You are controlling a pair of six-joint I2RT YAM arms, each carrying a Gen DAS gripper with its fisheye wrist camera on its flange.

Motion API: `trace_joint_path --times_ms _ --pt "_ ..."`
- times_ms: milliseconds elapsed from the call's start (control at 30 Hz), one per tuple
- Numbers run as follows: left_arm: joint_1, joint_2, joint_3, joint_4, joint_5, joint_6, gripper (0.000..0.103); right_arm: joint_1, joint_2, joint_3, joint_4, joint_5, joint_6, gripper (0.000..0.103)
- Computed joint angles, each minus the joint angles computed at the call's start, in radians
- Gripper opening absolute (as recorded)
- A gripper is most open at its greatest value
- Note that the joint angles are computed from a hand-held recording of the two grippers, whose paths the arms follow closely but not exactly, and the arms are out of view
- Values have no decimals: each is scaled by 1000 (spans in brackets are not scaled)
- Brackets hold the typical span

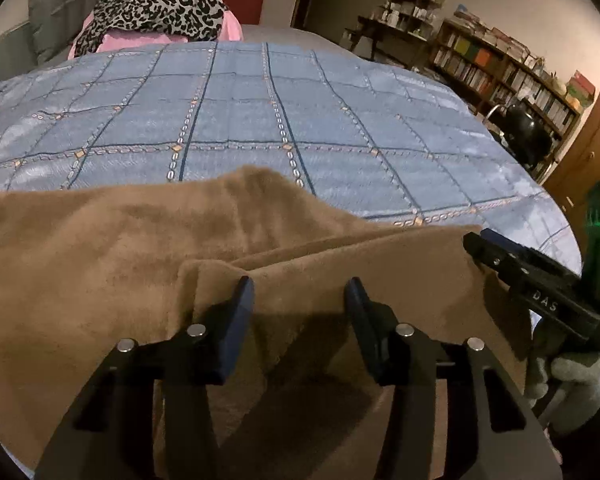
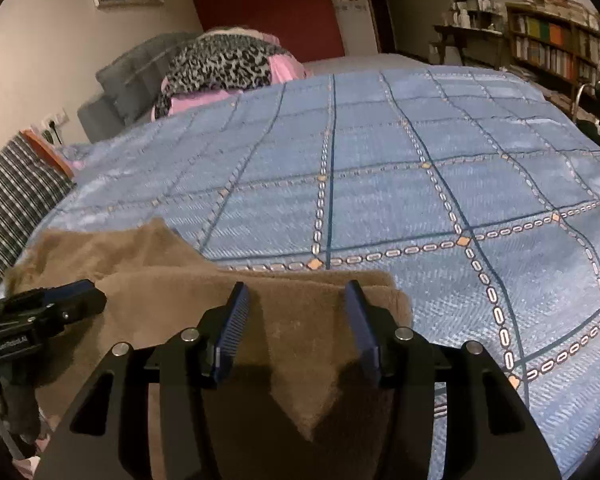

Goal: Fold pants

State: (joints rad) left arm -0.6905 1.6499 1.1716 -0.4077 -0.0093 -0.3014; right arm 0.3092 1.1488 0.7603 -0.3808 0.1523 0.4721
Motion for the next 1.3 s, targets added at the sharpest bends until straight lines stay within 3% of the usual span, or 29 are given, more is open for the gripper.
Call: trace_joint_path --times_ms 233,400,533,700,800,900,1067,1200,1300 --pt "-24 12 -117 192 -58 53 50 107 60 -25 58 182 -24 50" --pt "-15 1 -95 150 -36 27 51 72 11 -35 43 116 -11 51" --pt "-35 -30 -76 99 -56 26 70 102 -89 -29 -20 126 38 52" --pt "-76 -106 -100 67 -185 7 80 277 -210 -50 -69 180 66 55" --pt "-59 -154 -137 67 -200 -3 80 376 -203 -54 -70 209 51 55" --pt "-32 -154 -158 66 -197 -8 80 391 -141 -60 -50 170 47 56" --pt "43 -121 -213 117 -105 -45 83 398 -77 -93 13 171 18 62" --pt "53 -162 -255 158 -97 -51 84 431 -75 -83 -9 208 34 62" --pt "73 -228 -270 146 -129 -46 90 454 -91 -52 -59 234 43 62"
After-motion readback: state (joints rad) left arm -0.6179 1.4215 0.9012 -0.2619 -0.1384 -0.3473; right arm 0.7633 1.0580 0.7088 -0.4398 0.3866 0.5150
